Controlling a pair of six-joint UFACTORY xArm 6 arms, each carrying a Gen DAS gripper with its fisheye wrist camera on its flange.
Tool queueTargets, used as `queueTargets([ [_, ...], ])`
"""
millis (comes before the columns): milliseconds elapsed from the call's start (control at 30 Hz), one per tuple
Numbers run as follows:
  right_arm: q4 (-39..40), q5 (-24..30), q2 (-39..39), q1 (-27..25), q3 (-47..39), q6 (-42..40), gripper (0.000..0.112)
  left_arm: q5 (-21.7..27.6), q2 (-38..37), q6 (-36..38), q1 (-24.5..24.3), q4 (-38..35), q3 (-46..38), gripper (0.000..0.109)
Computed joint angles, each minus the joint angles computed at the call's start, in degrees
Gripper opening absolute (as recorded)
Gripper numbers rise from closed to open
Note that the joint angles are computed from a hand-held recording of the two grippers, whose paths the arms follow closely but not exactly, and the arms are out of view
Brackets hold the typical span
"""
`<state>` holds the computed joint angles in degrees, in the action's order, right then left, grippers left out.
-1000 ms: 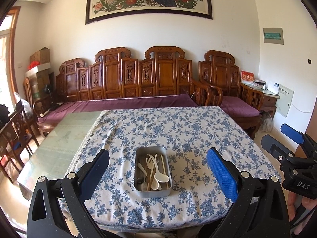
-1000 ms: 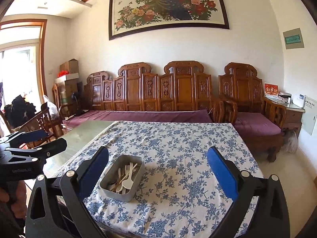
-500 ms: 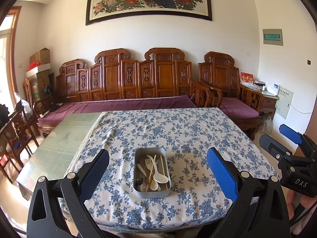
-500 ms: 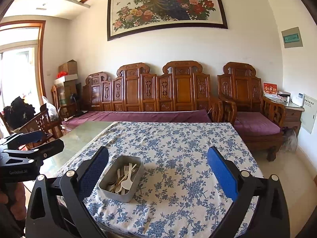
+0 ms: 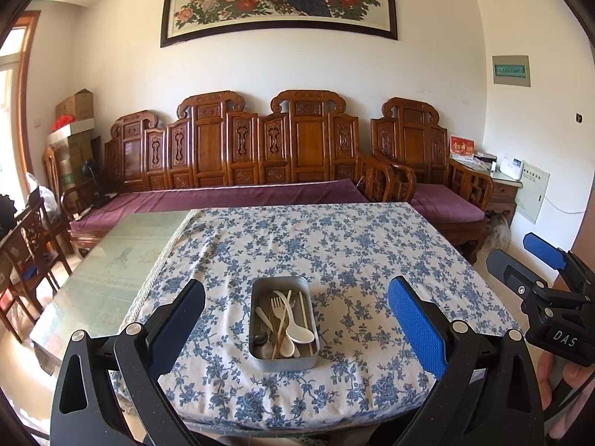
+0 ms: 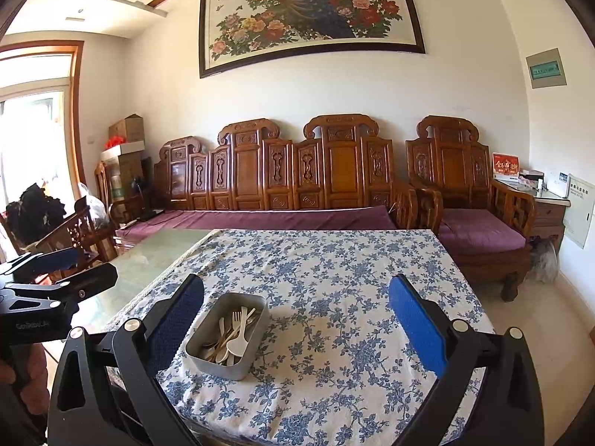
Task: Organize utensils
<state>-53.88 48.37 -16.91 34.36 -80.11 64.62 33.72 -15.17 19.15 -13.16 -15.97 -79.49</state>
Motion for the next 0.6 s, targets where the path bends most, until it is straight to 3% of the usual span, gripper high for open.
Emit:
queueTargets([
  [600, 0.0, -0.1, 0.0, -0.1, 0.0, 0.1, 0.100, -0.1, -0.4, -0.1, -0.1, 0.0, 0.2, 0.095],
])
